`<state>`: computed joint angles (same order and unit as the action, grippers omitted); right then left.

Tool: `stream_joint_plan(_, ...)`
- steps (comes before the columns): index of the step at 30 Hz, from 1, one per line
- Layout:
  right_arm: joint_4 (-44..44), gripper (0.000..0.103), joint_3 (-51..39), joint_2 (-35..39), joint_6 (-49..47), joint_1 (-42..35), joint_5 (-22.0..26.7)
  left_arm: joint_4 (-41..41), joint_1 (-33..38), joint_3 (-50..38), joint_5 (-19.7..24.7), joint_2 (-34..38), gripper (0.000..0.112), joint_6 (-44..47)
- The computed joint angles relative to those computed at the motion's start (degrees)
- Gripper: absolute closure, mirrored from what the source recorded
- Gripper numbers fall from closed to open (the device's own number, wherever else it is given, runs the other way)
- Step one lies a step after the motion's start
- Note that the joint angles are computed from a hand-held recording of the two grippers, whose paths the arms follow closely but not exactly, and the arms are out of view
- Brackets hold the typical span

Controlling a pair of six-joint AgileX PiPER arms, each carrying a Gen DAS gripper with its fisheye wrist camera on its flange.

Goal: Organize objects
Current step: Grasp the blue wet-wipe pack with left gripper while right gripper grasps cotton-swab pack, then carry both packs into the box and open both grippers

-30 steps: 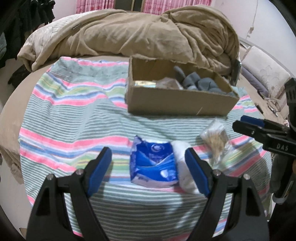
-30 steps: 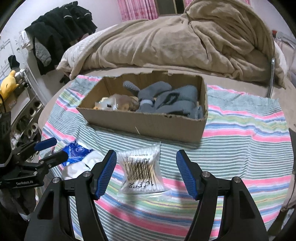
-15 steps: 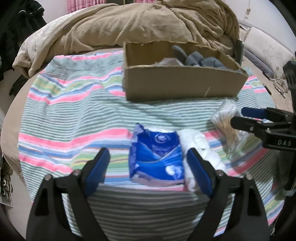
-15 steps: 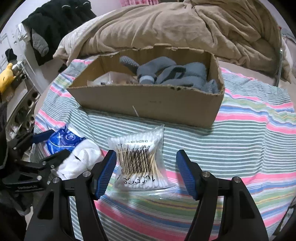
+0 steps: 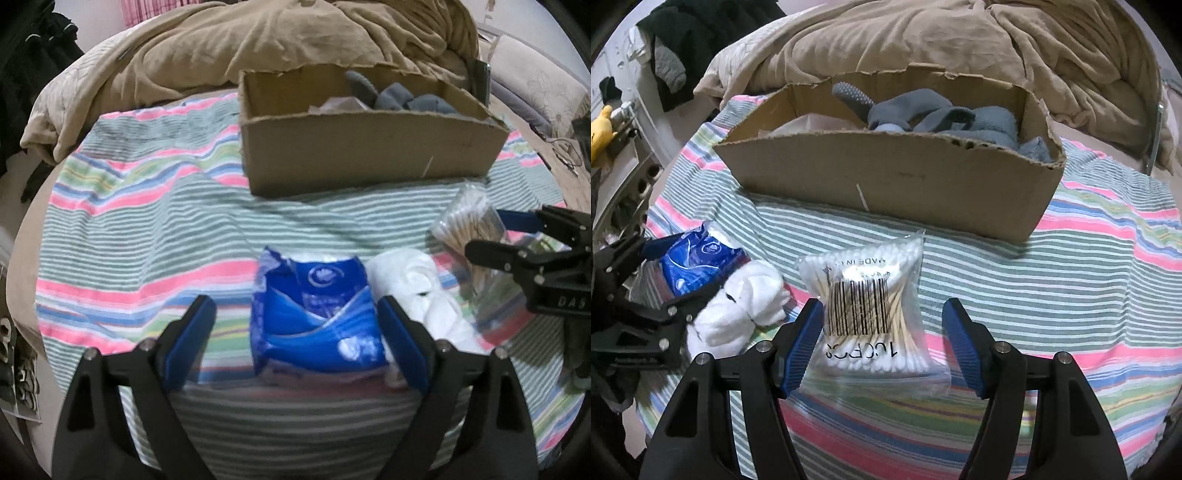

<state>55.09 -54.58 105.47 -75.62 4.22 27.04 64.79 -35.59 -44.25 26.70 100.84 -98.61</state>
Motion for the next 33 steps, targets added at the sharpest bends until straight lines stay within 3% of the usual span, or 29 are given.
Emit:
stream_joint_plan(2,2.25,0.033,1.15,-0.49,-2.58,0.27,-1.05,1.22,-0.90,0.29,1.19,0.15,0.043,-1.22)
stream_joint_plan(4,4.16,0.052,1.81,-0.78,-5.32,0.15,-0.28,3.21,-1.86,1.16,2.65,-0.12,0.055,-3.64)
stream_joint_plan(5,4.99,0.054,2.30,-0.99,-6.39,0.30,-0.31,4.18,-1.83,1.82,2.41,-0.62,0.056,-4.94)
stream_joint_plan(10,7.33,0.061,2.95,-1.87,-8.66,-0.80,1.39,8.59,-1.98,4.90,1.57,-3.53,0.059,-10.80)
stream_joint_plan(20,7.80,0.062,2.87,-6.01,-8.09,-3.71,7.10,11.99,-2.91,7.69,1.56,-9.09,0.061,-15.79)
stream_joint_plan(33,7.34,0.062,-1.89,-9.96,-3.92,-4.97,10.85,10.35,-2.14,4.80,2.81,-13.86,0.061,-10.27)
